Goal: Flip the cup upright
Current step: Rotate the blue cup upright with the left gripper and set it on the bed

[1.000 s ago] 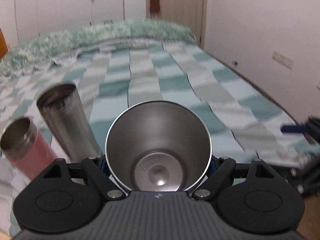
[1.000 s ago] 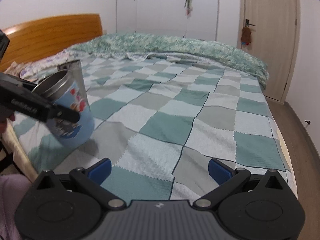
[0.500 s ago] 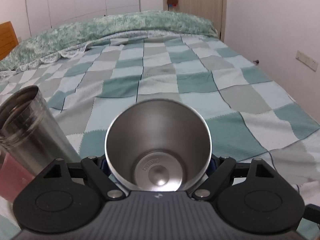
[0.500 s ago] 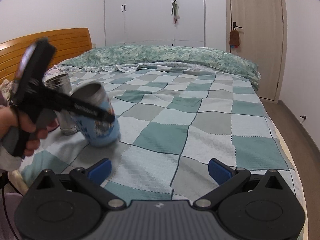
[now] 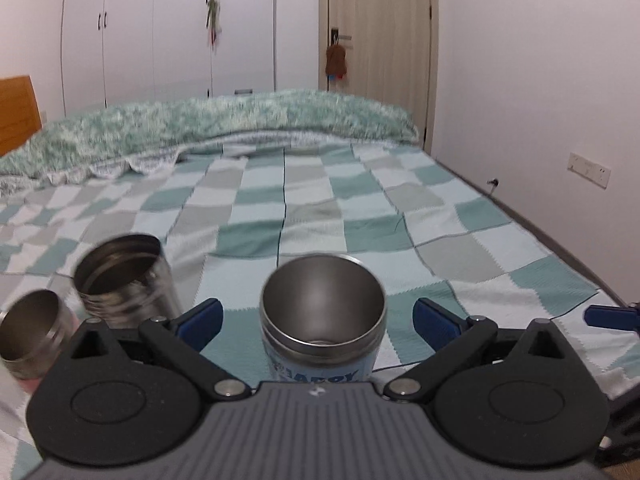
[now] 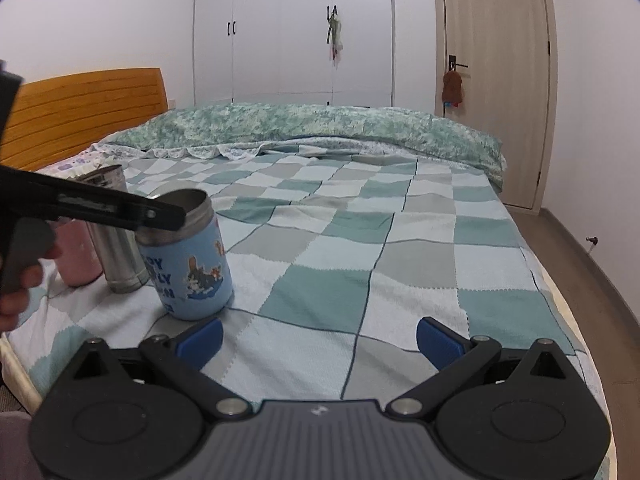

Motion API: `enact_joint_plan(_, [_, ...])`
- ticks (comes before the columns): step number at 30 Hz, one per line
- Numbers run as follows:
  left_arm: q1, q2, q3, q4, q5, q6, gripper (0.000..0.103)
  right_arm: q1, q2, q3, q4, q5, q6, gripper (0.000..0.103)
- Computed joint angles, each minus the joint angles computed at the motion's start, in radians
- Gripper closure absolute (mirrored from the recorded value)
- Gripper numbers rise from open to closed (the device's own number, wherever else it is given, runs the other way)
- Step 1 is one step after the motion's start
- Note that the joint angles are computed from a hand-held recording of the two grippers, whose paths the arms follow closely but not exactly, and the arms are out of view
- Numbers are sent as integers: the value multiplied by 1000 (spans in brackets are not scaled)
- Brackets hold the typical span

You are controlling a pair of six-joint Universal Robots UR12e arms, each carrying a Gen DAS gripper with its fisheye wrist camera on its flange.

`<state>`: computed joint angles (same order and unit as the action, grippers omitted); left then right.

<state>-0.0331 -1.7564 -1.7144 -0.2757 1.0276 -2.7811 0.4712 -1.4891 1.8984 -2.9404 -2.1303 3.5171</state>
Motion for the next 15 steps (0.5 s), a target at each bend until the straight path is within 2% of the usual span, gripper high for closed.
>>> enact_joint_plan(5, [40, 40, -41, 56, -67, -18, 0, 34, 3, -20, -6, -42, -6, 0])
enact_joint_plan(8, [73, 67, -82, 117, -118, -38, 0, 63, 4, -27, -18, -70, -6, 0])
enact_joint_plan(15, [167, 112, -209, 340, -234, -121, 0, 140, 26, -28, -77, -147, 0, 0])
